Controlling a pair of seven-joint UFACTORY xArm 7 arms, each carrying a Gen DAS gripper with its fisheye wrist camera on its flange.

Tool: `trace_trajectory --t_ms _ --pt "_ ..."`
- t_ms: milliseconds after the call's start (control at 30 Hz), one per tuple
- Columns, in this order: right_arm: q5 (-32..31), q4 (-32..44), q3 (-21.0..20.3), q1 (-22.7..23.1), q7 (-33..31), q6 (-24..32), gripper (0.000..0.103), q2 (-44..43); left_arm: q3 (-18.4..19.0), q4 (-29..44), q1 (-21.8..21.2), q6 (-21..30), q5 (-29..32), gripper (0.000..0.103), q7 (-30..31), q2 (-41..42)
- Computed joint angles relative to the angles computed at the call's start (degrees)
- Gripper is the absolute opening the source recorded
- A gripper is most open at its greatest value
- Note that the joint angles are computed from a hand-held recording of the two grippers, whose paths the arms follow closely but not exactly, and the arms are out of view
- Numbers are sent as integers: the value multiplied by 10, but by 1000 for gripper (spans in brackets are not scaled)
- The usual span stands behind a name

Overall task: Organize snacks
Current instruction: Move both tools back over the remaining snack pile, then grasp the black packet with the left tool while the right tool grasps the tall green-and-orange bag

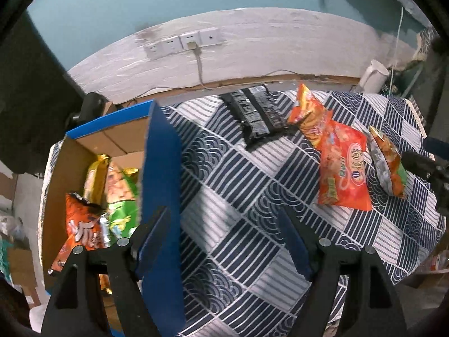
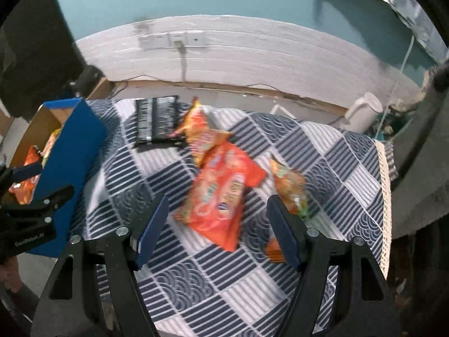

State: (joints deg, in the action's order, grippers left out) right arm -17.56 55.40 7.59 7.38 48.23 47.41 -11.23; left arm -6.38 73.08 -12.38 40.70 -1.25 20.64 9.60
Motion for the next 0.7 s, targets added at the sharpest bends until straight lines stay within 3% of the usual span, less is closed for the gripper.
trace_trajectory --t_ms 433,700 --pt "30 -88 -37 -48 -23 -16 73 -15 0 35 -34 14 53 80 -58 58" --pt "56 -96 -47 -60 -44 -19 73 18 7 72 -40 36 71 80 -85 110"
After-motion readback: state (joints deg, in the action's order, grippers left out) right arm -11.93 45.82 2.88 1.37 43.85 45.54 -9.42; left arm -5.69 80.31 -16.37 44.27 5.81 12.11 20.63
